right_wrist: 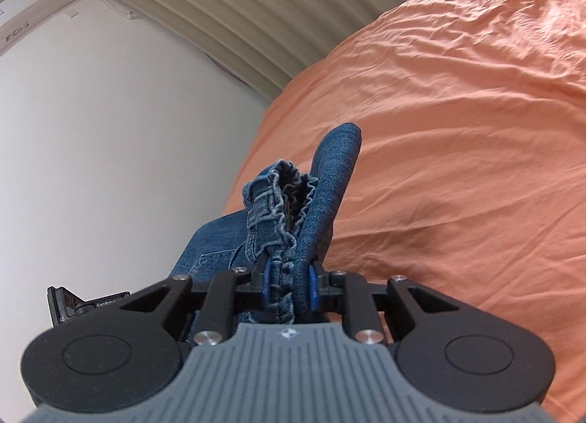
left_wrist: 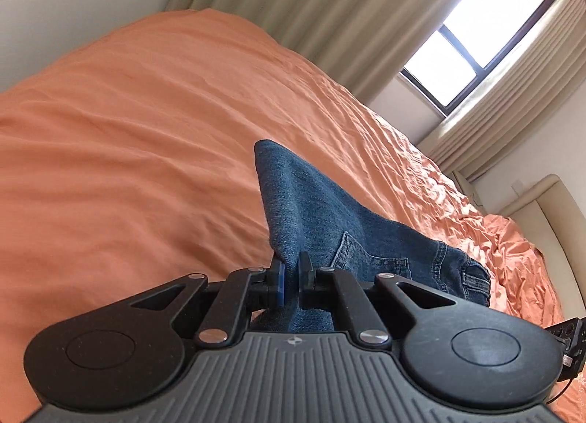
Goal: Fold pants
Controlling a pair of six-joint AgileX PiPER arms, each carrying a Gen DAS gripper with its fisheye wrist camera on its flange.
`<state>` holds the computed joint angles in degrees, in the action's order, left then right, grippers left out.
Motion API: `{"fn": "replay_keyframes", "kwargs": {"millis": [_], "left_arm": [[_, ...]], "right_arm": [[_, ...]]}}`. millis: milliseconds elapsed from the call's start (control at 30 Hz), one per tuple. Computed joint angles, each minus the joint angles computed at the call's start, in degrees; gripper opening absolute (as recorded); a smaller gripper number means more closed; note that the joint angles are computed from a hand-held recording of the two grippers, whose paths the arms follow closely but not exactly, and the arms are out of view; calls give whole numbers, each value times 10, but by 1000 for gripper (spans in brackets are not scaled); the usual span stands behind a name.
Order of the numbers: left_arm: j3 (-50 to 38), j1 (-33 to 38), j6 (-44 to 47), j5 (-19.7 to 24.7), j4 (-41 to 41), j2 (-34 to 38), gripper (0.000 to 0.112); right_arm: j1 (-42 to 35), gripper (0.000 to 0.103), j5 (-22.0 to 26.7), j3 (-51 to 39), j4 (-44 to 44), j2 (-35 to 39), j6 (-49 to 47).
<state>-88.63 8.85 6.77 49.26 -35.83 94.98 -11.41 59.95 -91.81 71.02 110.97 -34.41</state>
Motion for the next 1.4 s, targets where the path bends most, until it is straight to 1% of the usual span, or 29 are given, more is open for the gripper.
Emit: {"fn": "replay_keyframes", "kwargs": {"millis": [100, 233, 300, 367, 467, 500, 567, 600, 700, 767, 867, 933, 1000, 1067, 1100, 1133, 1167, 1200, 1267, 1333, 1367, 1400], "left_arm": [[-2, 44, 18, 2, -3, 13, 6], [5, 82, 58, -16, -26, 49, 6], [11, 90, 73, -27, -33, 76, 6], [25, 94, 88, -43, -46, 104, 6], [62, 90, 125, -97, -80, 127, 6], [63, 91, 135, -104, -93, 137, 6], [51, 100, 155, -94, -118, 165, 8], [45, 101, 156, -93, -116, 175, 9], [21, 90, 136, -95, -89, 204, 13], [18, 81, 124, -100, -73, 205, 14], [18, 83, 109, -92, -44, 187, 19], [36, 78, 96, -104, -14, 157, 19], [66, 78, 122, -110, -5, 119, 20], [103, 73, 149, -114, 12, 73, 20], [124, 70, 164, -118, 16, 52, 19], [146, 66, 181, -123, 21, 29, 19], [172, 61, 191, -131, 32, 5, 20], [198, 55, 203, -142, 41, -17, 20], [245, 43, 204, -162, 77, -52, 20], [286, 23, 169, -192, 140, -75, 20], [309, 22, 169, -207, 154, -86, 20], [322, 19, 164, -218, 165, -89, 20]], "right_arm": [[56, 15, -39, -1, 21, 23, 1], [113, 15, -77, -44, 18, 88, 24], [127, 15, -92, -53, 16, 114, 30], [132, 15, -104, -67, 4, 146, 41], [129, 15, -117, -75, -16, 176, 59], [127, 15, -118, -78, -22, 184, 64], [129, 14, -123, -85, -37, 199, 73], [132, 14, -132, -84, -39, 205, 76], [140, 15, -158, -68, -26, 213, 78], [141, 16, -164, -58, -15, 211, 85], [151, 21, -166, -79, -82, 200, 125], [161, 26, -185, -65, -117, 169, 122], [176, 28, -228, -23, -143, 123, 104], [196, 28, -294, 45, -159, 67, 70], [205, 25, -324, 82, -149, 35, 32], [214, 24, -350, 115, -136, 8, -10], [228, 24, -377, 137, -143, -12, -28], [245, 24, -400, 148, -155, -26, -44], [269, 24, -431, 179, -142, -51, -98], [281, 24, -431, 188, -187, -57, -78], [290, 24, -433, 189, -225, -53, -49], [299, 24, -436, 190, -282, -45, 0]]}}
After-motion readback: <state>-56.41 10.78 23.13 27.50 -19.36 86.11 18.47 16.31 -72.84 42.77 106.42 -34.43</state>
